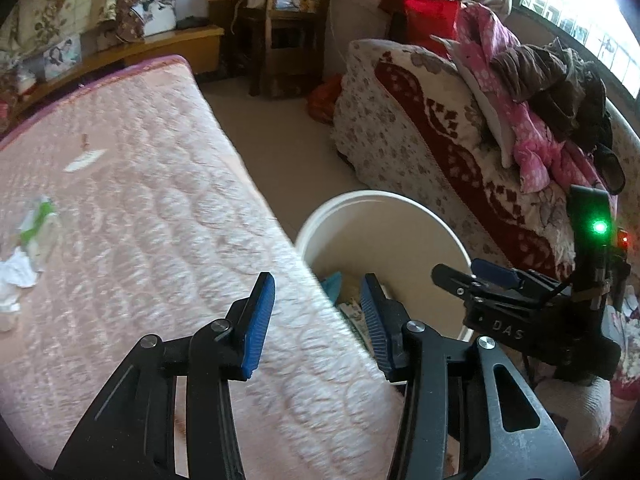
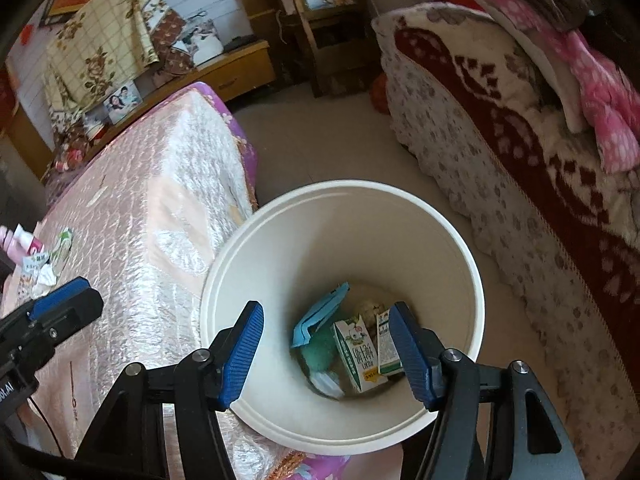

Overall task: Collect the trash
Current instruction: 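Open both tools to drop the wrapper and box into the bucket, then move both tools back over the remaining trash on the bed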

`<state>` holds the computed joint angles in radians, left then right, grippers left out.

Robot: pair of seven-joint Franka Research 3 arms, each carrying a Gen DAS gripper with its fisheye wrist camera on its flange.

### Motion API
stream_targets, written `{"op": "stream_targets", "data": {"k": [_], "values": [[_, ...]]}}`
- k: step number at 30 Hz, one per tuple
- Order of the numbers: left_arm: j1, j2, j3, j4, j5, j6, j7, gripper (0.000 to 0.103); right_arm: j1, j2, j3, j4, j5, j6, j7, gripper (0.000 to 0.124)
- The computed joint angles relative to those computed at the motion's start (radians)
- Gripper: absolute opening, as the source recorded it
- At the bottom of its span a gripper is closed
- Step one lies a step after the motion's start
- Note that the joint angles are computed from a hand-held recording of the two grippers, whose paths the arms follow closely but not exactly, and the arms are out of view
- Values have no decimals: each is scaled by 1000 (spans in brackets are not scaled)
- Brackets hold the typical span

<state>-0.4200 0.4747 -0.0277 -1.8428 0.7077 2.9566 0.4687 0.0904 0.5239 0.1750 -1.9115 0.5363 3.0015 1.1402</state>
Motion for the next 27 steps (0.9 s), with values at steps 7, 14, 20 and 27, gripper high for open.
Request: {"op": "stream_targets", "data": {"k": [7, 14, 20, 27], "values": [[-27, -102, 73, -117, 145, -10, -171, 43, 37, -36, 17, -27, -16, 35, -23, 64], [12, -219, 85, -238, 338, -37, -370, 43, 47, -65, 75, -34, 8, 45, -71, 65], [87, -322, 61, -349, 443, -58, -475, 43, 94, -71, 92, -13, 9, 29, -92, 67], [204, -459, 24, -497, 525, -68, -565, 43, 152, -47, 104, 39, 10, -18, -112, 68]]}}
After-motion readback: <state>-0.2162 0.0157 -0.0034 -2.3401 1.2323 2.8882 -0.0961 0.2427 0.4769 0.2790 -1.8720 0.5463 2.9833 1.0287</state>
